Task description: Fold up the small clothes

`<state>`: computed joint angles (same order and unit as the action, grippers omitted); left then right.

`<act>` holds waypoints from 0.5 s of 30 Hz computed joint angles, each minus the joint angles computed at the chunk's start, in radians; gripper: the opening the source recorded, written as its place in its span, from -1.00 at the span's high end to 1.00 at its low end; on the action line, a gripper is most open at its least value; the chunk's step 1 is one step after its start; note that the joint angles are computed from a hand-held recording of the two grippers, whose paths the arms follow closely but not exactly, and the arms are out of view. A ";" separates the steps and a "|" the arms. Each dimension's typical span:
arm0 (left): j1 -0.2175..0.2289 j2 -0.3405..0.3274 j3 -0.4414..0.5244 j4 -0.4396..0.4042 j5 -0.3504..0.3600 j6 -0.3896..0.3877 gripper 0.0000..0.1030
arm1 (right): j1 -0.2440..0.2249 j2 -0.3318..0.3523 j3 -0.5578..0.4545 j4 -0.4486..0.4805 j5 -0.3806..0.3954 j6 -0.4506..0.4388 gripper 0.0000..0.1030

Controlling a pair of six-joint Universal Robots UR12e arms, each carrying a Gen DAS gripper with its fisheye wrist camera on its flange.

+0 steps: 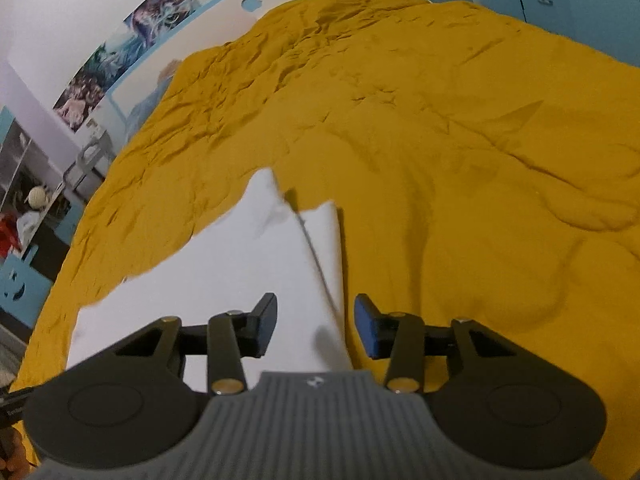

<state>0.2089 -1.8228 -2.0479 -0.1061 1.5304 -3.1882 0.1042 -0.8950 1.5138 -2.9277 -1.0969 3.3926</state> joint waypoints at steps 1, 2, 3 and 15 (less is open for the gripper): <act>-0.004 -0.018 0.017 0.005 -0.012 -0.006 0.36 | 0.002 0.014 -0.019 0.006 0.003 0.010 0.23; -0.007 -0.034 0.032 0.007 -0.021 -0.013 0.37 | 0.003 0.029 -0.038 0.015 0.008 0.017 0.23; -0.011 -0.053 0.051 0.004 -0.027 -0.025 0.37 | 0.005 0.044 -0.058 0.025 0.012 0.024 0.23; -0.024 -0.205 0.199 -0.004 -0.079 -0.071 0.41 | 0.003 0.169 -0.195 0.037 0.095 0.078 0.39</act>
